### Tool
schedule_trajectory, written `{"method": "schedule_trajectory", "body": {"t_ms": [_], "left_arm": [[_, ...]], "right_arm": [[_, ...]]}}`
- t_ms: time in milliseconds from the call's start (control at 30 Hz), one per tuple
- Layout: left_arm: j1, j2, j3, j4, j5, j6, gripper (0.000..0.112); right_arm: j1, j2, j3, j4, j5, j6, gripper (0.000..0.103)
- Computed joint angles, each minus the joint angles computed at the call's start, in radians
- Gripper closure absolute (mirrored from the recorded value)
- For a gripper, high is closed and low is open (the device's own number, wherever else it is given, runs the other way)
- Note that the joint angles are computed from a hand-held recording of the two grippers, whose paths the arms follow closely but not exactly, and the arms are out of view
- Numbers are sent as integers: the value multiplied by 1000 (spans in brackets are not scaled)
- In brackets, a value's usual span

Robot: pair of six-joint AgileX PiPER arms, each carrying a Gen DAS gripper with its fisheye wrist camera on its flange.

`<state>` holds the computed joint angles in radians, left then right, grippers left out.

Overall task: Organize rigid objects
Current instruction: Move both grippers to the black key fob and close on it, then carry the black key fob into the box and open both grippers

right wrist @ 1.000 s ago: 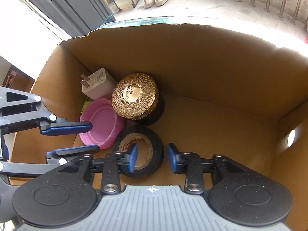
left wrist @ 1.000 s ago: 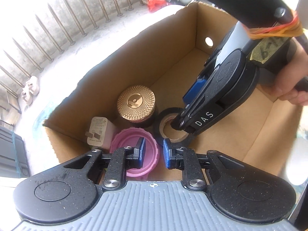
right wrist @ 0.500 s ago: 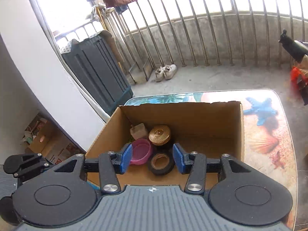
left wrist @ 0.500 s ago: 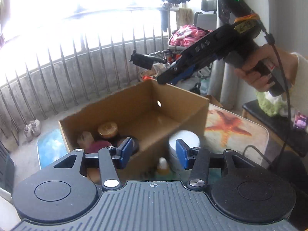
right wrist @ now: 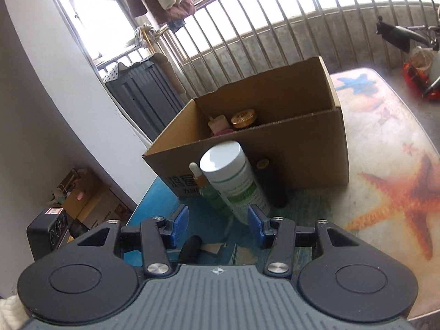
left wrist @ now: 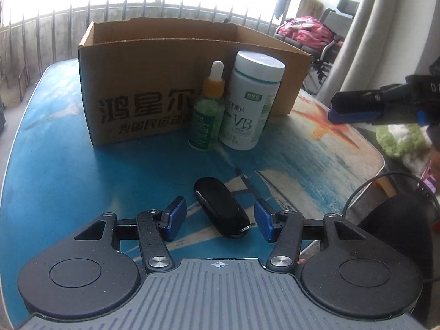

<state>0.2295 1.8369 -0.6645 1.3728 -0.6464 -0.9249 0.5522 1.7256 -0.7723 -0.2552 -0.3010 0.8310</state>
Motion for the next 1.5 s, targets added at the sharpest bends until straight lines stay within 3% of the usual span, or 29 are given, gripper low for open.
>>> {"method": "schedule_trajectory", "body": {"t_ms": [100, 200, 267, 367, 567, 667, 833, 900, 933, 1033, 1200, 1300, 1400, 1500], "left_arm": [[-5, 14, 30, -88, -36, 113, 63], [-33, 16, 63, -197, -42, 273, 82], [-45, 34, 85, -272, -80, 364, 83], [-76, 51, 108, -358, -114, 476, 84], [-118, 35, 117, -368, -149, 536, 84], [-137, 13, 116, -351, -164, 521, 84], [-172, -13, 133, -362, -191, 536, 84], [-189, -22, 140, -389, -187, 553, 84], [-186, -18, 141, -384, -197, 557, 84], [-179, -9, 143, -375, -210, 548, 84], [-193, -15, 153, -409, -212, 582, 84], [-202, -30, 148, -409, -207, 576, 84], [-194, -56, 147, -396, -212, 580, 84], [-192, -95, 118, -361, -195, 530, 84]], "right_arm": [[22, 41, 10, 146, -20, -104, 53], [52, 88, 6, 235, -40, -153, 52], [65, 120, 13, 200, -77, -112, 52], [100, 133, -10, 302, -45, -233, 50], [57, 137, 14, 22, -84, 64, 45], [60, 127, 39, 90, -110, 16, 39], [-6, 160, 88, -107, -293, 252, 39], [-18, 171, 106, -117, -351, 271, 42], [-17, 177, 122, -99, -398, 264, 53], [15, 157, 126, -30, -353, 167, 69], [1, 191, 152, -50, -458, 218, 72], [3, 181, 159, -31, -469, 205, 77], [-3, 149, 151, -45, -445, 199, 78], [3, 92, 117, -43, -361, 165, 78]]}}
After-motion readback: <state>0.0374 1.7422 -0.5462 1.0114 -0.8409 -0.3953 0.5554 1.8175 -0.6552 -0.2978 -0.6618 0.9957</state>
